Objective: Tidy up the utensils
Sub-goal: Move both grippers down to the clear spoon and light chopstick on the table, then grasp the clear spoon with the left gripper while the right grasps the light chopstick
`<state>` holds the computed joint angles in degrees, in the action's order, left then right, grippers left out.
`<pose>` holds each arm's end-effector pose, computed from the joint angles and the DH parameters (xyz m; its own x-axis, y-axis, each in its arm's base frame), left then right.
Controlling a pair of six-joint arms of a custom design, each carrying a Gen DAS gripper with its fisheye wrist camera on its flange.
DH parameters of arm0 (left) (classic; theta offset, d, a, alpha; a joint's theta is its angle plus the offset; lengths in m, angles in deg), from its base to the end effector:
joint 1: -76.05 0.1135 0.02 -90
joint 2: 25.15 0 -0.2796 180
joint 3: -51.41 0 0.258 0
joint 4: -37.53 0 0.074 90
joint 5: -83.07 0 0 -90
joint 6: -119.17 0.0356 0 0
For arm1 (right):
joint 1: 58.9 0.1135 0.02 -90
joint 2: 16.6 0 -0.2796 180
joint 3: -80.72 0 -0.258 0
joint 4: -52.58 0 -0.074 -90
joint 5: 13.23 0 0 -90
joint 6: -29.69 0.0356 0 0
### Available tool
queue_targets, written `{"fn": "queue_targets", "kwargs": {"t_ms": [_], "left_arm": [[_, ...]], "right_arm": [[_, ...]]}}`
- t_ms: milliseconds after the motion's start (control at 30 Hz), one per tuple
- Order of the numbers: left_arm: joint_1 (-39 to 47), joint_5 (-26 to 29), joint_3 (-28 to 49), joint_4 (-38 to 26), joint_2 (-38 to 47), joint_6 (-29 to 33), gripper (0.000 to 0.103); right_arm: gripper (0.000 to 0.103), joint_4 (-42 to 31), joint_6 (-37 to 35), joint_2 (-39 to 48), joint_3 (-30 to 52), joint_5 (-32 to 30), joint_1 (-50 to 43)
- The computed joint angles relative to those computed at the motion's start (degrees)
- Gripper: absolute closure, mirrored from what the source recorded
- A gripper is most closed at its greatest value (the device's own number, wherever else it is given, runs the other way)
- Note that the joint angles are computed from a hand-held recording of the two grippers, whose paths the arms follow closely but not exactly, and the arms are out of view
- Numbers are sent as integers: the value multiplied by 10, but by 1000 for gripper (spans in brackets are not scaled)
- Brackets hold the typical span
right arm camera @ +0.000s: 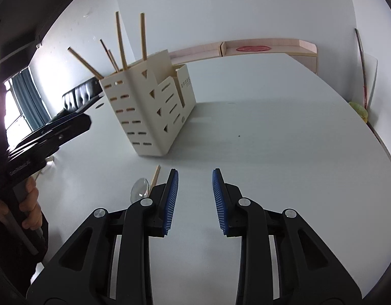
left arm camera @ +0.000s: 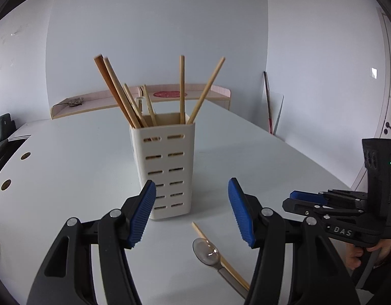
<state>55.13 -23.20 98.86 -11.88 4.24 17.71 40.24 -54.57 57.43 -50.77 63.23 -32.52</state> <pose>0.1101 -0.0314 0.2744 -0.5000 -0.0131 -0.8659 0.0203 0.9994 -0.0268 0.2307 0.1237 0.2045 -0.6068 -0.1924 -0.7712 -0.5396 0.8122 0.2219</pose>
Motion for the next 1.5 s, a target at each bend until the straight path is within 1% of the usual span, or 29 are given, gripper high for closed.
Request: {"fn": "queue_targets", "kwargs": {"t_ms": [100, 167, 267, 300, 367, 433, 467, 500, 600, 733, 800, 900, 933, 1000, 1067, 1167, 1200, 1300, 1367, 1400, 1433, 1500], "left_arm": [[-5, 1, -13, -5, 30, -4, 45], [1, 13, -20, -5, 48, -3, 45], [15, 34, -27, -10, 76, 4, 45], [30, 48, -30, -16, 78, 15, 45], [31, 51, -31, -26, 91, 18, 45], [33, 57, -36, -30, 100, 20, 45], [16, 49, -43, -29, 103, 6, 45], [15, 51, -45, -30, 109, 6, 45], [4, 50, -46, -31, 127, -5, 45], [22, 84, -45, -41, 138, 8, 45], [14, 81, -46, -45, 152, 6, 46], [-2, 63, -47, -42, 178, -3, 49], [-4, 62, -49, -39, 186, -6, 51], [-4, 65, -52, -32, 196, -6, 52], [-2, 66, -52, -31, 203, -5, 57], [-4, 61, -58, -26, 208, -5, 59], [-2, 63, -59, -29, 205, -3, 60], [6, 69, -64, -32, 197, 8, 63], [20, 80, -69, -29, 192, 17, 65], [28, 84, -72, -29, 188, 21, 66], [35, 88, -74, -28, 184, 26, 68], [48, 97, -81, -28, 175, 38, 69]], "right_arm": [[74, -23, -16, -11, -12, 0, 20], [72, -45, -25, -15, -14, -5, 32], [72, -62, -36, -23, -19, 3, 60], [72, -65, -39, -25, -20, 6, 69], [72, -78, -45, -26, -17, 7, 84], [72, -84, -48, -20, -14, 15, 100], [72, -89, -49, -14, -11, 21, 108], [72, -92, -50, -7, -8, 28, 115], [73, -99, -54, 8, -2, 27, 125], [74, -104, -58, 12, -3, 22, 132], [75, -107, -58, 16, -1, 28, 138], [78, -111, -60, 29, 5, 35, 147], [79, -112, -61, 32, 6, 42, 152], [80, -110, -58, 35, 6, 48, 156], [82, -113, -55, 35, 7, 54, 159], [86, -123, -45, 49, 18, 91, 169], [87, -118, -44, 48, 15, 93, 169], [87, -122, -33, 52, 21, 74, 157], [87, -110, -34, 45, 15, 37, 148], [87, -109, -34, 43, 15, 30, 149], [87, -111, -35, 42, 16, 32, 154], [87, -117, -38, 51, 24, 51, 169]]}}
